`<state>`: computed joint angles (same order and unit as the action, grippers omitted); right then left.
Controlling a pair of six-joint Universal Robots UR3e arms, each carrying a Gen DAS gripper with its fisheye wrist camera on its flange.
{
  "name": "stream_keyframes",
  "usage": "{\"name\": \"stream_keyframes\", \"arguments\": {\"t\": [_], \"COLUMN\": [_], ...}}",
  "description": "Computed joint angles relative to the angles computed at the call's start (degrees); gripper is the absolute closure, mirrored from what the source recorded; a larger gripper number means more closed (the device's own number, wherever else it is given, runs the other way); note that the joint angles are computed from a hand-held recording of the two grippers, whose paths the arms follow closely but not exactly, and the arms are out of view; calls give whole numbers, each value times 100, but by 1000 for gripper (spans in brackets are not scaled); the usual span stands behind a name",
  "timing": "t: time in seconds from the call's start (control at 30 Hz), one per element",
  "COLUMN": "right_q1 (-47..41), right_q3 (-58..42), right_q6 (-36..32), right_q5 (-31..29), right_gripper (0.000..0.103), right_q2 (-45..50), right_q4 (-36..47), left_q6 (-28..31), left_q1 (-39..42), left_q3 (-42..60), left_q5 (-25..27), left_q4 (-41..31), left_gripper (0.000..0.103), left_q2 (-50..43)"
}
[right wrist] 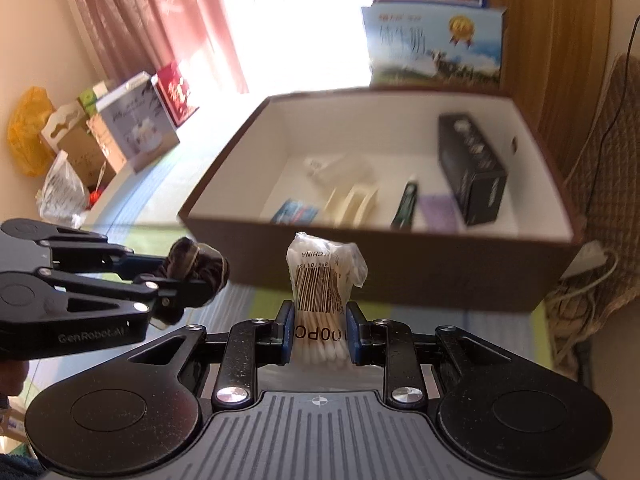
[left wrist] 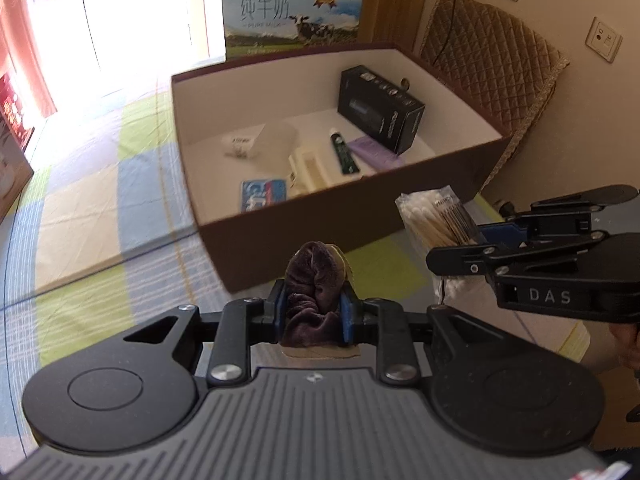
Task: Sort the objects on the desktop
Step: 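Carry the scrunchie with the left gripper while the right carries the swab bag into the box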
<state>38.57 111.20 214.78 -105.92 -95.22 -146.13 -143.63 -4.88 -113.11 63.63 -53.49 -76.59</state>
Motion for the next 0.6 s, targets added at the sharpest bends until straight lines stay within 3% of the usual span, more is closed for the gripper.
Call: {"name": "stream_keyframes", "arguments": {"t": [0.33, 0.6], "right_q1": [-1084, -1948], "right_q3": [-176, -321], "right_q6": [-1239, -1851], "right_q5": [376, 977], "right_gripper": [80, 80], "right_q2": [-217, 134], "right_q4": [-262, -494], "left_q6": [-1188, -1649], "left_q1": [-1004, -1374], "left_q3": [1216, 2467], "left_q5": [606, 1007], "left_q4": [1085, 1217], "left_gripper": [81, 81], "left_q2": [-1326, -2464]}}
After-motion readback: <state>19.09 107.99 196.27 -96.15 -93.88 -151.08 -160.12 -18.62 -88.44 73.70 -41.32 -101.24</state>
